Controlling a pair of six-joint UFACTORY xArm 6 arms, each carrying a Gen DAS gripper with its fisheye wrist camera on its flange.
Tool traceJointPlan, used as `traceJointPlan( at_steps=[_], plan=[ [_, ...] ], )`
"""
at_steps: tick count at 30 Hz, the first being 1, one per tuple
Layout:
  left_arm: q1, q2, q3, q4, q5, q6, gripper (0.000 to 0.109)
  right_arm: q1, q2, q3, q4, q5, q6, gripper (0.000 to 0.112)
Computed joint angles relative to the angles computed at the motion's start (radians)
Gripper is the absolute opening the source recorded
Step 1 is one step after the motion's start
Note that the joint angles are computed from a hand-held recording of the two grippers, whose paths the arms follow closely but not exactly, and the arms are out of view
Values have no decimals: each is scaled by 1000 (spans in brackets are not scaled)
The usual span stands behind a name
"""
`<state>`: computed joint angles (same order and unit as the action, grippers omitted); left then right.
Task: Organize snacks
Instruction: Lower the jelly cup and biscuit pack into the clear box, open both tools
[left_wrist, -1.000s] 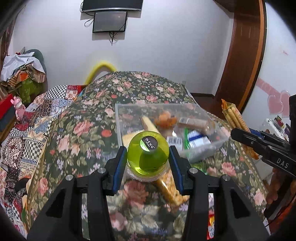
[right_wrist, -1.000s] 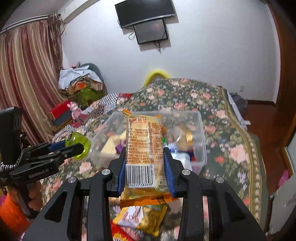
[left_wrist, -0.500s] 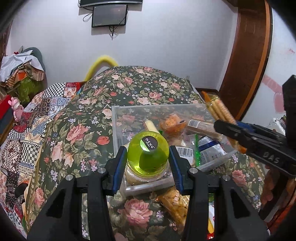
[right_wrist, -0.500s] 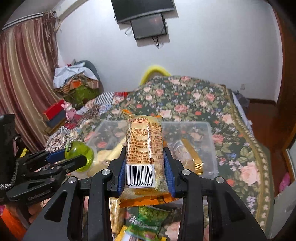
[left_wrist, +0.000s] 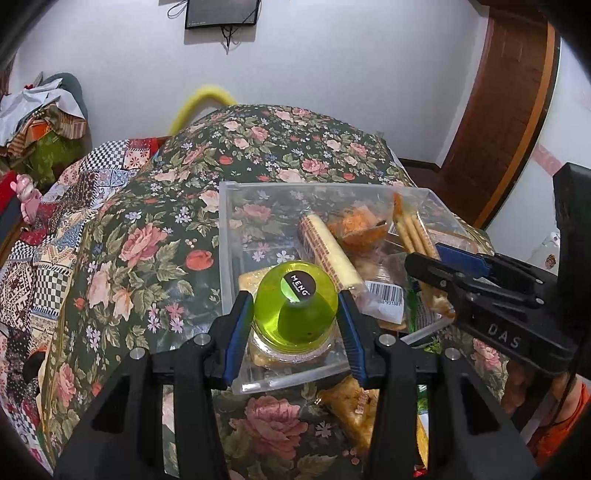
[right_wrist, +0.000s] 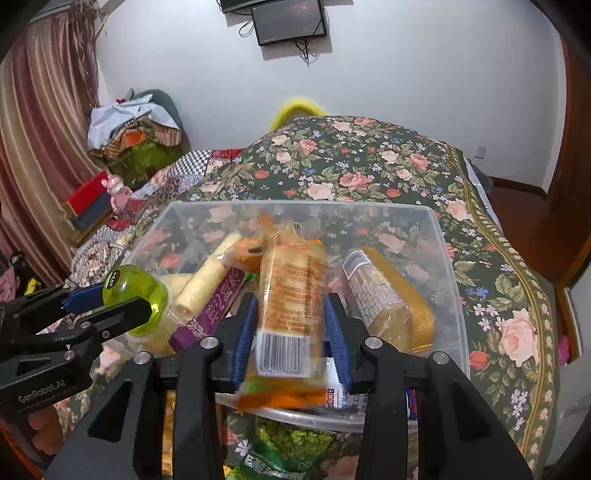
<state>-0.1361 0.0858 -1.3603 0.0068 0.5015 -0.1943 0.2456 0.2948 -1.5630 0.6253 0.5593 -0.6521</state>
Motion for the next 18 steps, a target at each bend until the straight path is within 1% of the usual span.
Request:
traceJointPlan(
  at_steps=[2, 4, 9, 13, 15, 16, 18],
  plan=[
    [-4, -17, 18, 61, -18, -41, 46, 2, -15, 16, -9, -4, -7, 43],
    [-6, -34, 30, 83, -26, -51, 48, 6, -39, 41, -6, -16, -28, 50],
    [-9, -111, 87, 62, -34, -29, 54, 7, -124, 131, 19, -43, -84, 55],
    [-14, -195, 161, 55, -23, -14, 57, -8, -215, 217, 75, -29, -142, 61],
    [-16, -250, 213, 46, -14, -2, 58, -18, -257, 257, 85, -13, -161, 62],
    [-18, -274, 238, 43, -11, -1, 60, -23, -283, 284, 91, -7, -173, 64],
    [-23, -328, 291, 42, 0, -5, 63, -35, -338, 342, 105, 7, -197, 69]
  ],
)
